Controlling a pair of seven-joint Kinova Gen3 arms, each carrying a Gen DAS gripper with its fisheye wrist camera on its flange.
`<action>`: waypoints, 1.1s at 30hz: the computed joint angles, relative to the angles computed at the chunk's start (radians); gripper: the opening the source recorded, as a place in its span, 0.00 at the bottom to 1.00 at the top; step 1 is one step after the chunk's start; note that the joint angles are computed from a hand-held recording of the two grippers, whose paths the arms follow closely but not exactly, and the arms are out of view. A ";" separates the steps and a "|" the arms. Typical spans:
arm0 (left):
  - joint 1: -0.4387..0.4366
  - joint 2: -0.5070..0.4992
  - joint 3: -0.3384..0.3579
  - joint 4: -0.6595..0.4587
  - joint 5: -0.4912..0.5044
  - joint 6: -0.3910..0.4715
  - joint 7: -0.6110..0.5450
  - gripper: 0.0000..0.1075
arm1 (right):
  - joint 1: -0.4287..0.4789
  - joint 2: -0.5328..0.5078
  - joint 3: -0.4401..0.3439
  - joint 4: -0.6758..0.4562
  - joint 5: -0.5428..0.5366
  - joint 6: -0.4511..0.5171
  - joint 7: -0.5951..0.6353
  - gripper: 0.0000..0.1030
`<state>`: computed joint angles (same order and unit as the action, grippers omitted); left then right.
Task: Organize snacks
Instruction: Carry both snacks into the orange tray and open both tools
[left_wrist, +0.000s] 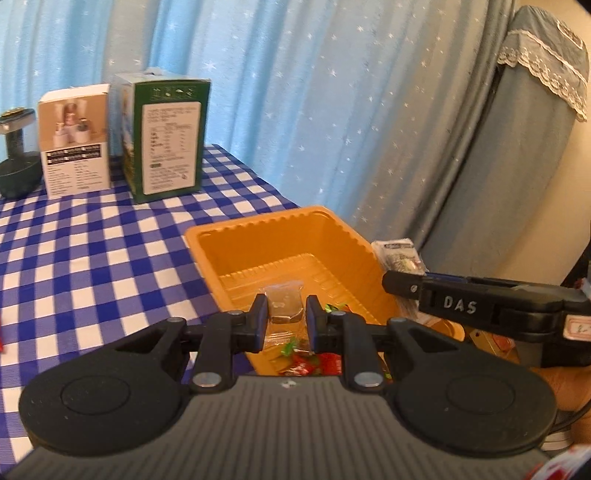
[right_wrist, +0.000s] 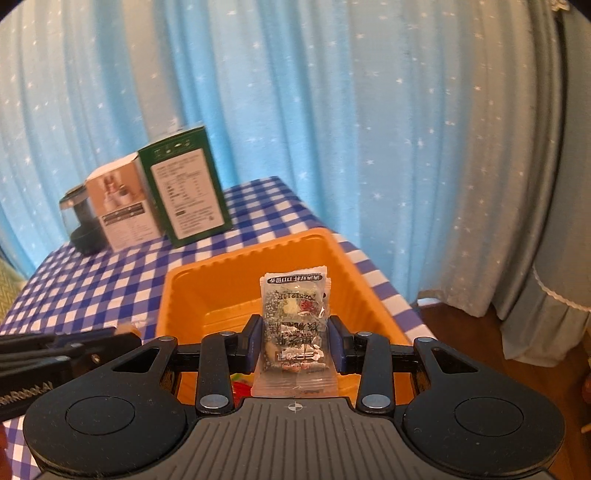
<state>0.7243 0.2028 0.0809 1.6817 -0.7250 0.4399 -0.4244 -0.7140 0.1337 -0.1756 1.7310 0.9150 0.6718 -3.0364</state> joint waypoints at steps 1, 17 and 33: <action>-0.001 0.006 0.005 -0.005 0.004 0.000 -0.008 0.18 | 0.002 -0.007 0.002 0.007 -0.001 0.000 -0.007 0.37; 0.044 0.030 -0.051 -0.020 0.016 0.011 -0.029 0.29 | 0.045 -0.021 -0.003 0.019 -0.063 -0.028 0.002 0.37; -0.041 -0.028 0.011 0.035 -0.065 0.060 0.090 0.36 | 0.034 -0.010 0.005 0.004 -0.092 -0.040 0.025 0.37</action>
